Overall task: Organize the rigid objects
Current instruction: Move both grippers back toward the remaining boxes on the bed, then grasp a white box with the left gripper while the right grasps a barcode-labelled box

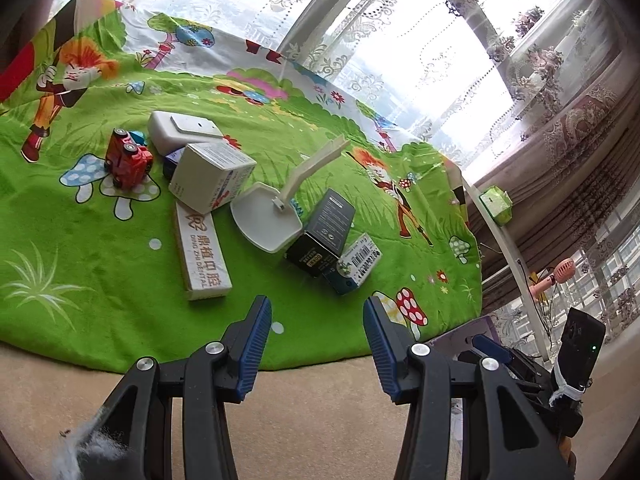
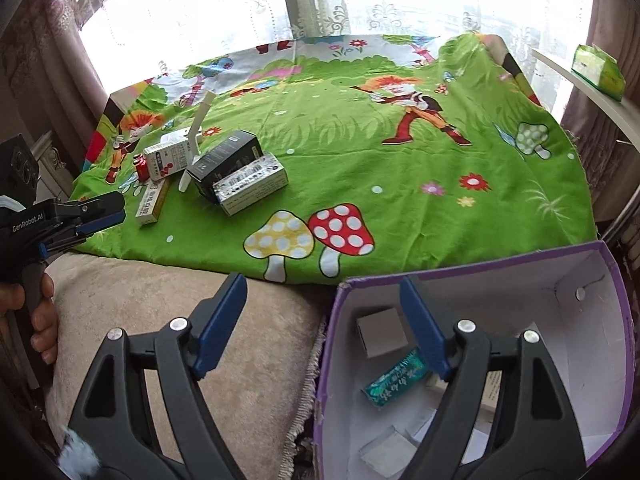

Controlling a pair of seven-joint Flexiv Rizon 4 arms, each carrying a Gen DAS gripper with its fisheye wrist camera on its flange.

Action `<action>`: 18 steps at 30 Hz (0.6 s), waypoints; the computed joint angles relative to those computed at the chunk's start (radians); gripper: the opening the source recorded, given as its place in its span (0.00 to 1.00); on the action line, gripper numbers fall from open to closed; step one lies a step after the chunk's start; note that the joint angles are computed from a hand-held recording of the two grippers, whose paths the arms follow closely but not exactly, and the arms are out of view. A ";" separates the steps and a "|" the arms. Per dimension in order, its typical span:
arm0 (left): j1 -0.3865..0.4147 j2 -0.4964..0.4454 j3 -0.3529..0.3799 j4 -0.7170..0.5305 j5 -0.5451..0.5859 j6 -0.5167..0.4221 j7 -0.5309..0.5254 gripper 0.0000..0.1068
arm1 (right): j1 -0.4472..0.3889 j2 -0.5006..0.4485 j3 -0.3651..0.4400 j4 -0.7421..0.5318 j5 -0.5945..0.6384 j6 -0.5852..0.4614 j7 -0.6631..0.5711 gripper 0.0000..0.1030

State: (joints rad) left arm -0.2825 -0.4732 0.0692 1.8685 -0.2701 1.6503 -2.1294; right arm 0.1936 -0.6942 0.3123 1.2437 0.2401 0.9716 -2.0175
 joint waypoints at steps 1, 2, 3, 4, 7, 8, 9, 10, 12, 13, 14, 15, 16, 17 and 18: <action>-0.024 -0.001 0.036 -0.006 0.006 -0.011 -0.006 0.46 | 0.005 -0.006 0.004 -0.009 -0.004 -0.004 -0.009 0.81; -0.035 -0.001 0.058 -0.011 0.014 -0.019 -0.008 0.46 | 0.012 -0.012 0.006 -0.019 -0.009 -0.006 -0.017 0.83; -0.042 -0.001 0.075 -0.016 0.023 -0.029 -0.008 0.46 | 0.020 -0.018 0.006 -0.028 -0.016 -0.008 -0.024 0.83; -0.055 -0.002 0.100 -0.024 0.035 -0.042 -0.011 0.48 | 0.028 -0.025 0.007 -0.037 -0.021 -0.010 -0.034 0.84; -0.089 -0.006 0.179 -0.051 0.083 -0.081 -0.034 0.54 | 0.047 -0.046 0.011 -0.067 -0.036 -0.017 -0.064 0.85; -0.099 -0.008 0.206 -0.063 0.103 -0.097 -0.044 0.55 | 0.053 -0.054 0.013 -0.079 -0.040 -0.019 -0.075 0.86; -0.108 -0.011 0.232 -0.076 0.124 -0.115 -0.057 0.55 | 0.060 -0.063 0.013 -0.092 -0.045 -0.023 -0.086 0.86; -0.113 -0.014 0.253 -0.089 0.145 -0.130 -0.070 0.56 | 0.066 -0.071 0.014 -0.105 -0.050 -0.028 -0.096 0.87; -0.111 -0.022 0.278 -0.117 0.185 -0.161 -0.084 0.59 | 0.075 -0.090 0.021 -0.137 -0.054 -0.042 -0.123 0.87; -0.110 -0.027 0.291 -0.136 0.207 -0.186 -0.086 0.60 | 0.079 -0.099 0.025 -0.153 -0.054 -0.049 -0.141 0.88; -0.113 -0.035 0.307 -0.160 0.231 -0.215 -0.092 0.61 | 0.085 -0.109 0.025 -0.169 -0.056 -0.054 -0.154 0.89; -0.111 -0.041 0.316 -0.179 0.253 -0.240 -0.095 0.61 | 0.093 -0.118 0.022 -0.185 -0.061 -0.061 -0.166 0.89; -0.101 -0.046 0.315 -0.196 0.270 -0.260 -0.093 0.61 | 0.099 -0.126 0.021 -0.198 -0.064 -0.068 -0.180 0.89; -0.089 -0.052 0.309 -0.212 0.285 -0.281 -0.090 0.61 | 0.104 -0.136 0.022 -0.214 -0.066 -0.076 -0.197 0.89; -0.077 -0.058 0.303 -0.230 0.299 -0.306 -0.085 0.61 | 0.109 -0.145 0.022 -0.229 -0.069 -0.084 -0.212 0.90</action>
State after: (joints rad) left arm -0.3595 -0.5317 0.3720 1.6383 0.0285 1.3446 -2.2141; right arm 0.3030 -0.8390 0.3339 1.0149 0.1715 0.8881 -2.2291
